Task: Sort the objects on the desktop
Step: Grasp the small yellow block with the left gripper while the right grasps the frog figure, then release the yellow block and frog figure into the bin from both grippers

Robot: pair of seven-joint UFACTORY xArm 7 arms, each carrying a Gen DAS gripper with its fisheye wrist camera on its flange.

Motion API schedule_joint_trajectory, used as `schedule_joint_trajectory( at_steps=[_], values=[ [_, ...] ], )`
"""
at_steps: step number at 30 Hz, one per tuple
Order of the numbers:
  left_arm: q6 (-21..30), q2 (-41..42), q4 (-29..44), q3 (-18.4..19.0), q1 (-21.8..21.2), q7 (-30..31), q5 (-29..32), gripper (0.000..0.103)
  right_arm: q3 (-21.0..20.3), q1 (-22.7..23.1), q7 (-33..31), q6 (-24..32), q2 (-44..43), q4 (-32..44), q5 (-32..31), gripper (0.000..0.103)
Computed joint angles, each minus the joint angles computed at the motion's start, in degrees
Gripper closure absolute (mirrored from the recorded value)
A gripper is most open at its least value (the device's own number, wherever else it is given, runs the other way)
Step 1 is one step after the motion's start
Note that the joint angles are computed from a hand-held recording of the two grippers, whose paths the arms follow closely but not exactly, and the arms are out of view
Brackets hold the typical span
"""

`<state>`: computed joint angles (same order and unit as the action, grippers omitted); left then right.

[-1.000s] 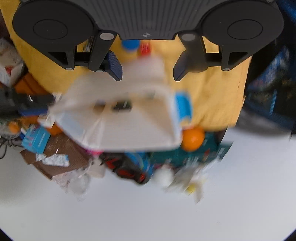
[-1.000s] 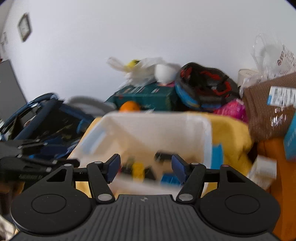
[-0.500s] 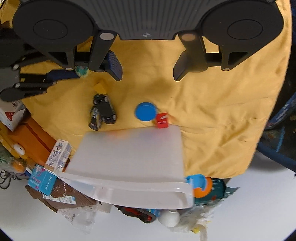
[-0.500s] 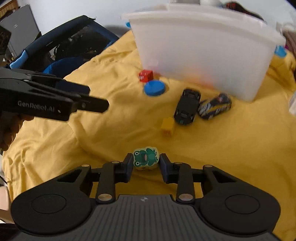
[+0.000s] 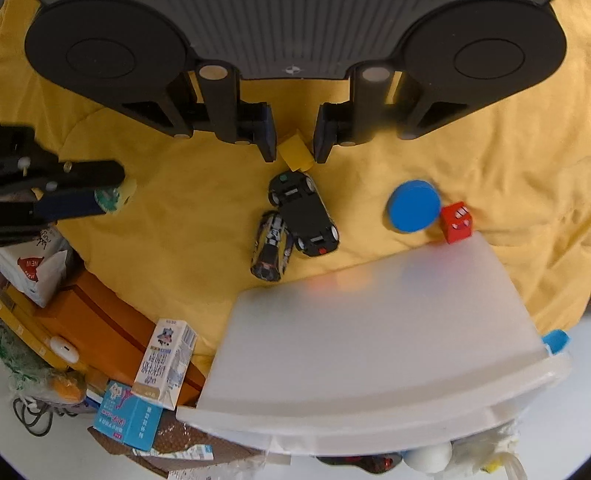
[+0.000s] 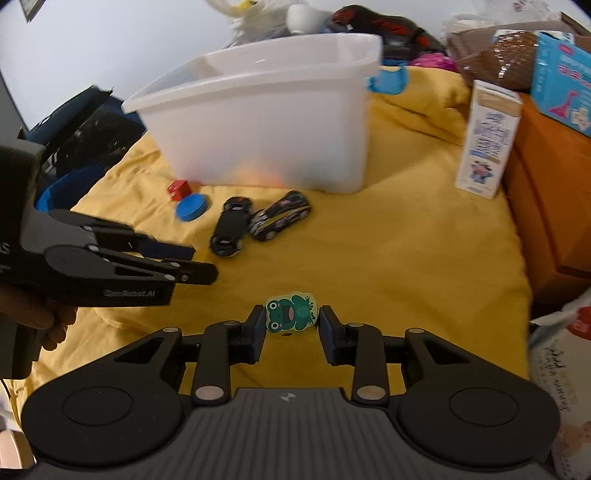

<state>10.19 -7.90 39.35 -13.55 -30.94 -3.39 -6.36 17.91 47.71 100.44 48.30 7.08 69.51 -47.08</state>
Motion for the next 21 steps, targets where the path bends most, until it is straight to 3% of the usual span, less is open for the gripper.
schedule_joint_trajectory(
  at_steps=[7,13,16,21],
  values=[
    [4.53,-10.03,-1.44,5.83,-1.57,5.27,-7.50,0.079,-0.74,-1.09,1.63,-0.68,-1.18,1.29,-3.90,0.068],
    [13.53,-8.34,11.16,7.86,3.18,7.17,-8.13,0.078,-2.58,-4.41,-6.78,-1.73,0.04,9.51,-8.04,0.068],
    [17.96,-2.67,20.47,7.31,5.79,7.68,-8.33,0.078,-4.17,-6.39,-15.03,-2.47,2.82,16.01,-4.52,0.068],
    [22.53,5.22,31.73,4.64,9.09,5.12,-4.72,0.078,-7.12,-8.50,-27.51,-1.46,8.94,27.20,6.66,0.068]
  ],
)
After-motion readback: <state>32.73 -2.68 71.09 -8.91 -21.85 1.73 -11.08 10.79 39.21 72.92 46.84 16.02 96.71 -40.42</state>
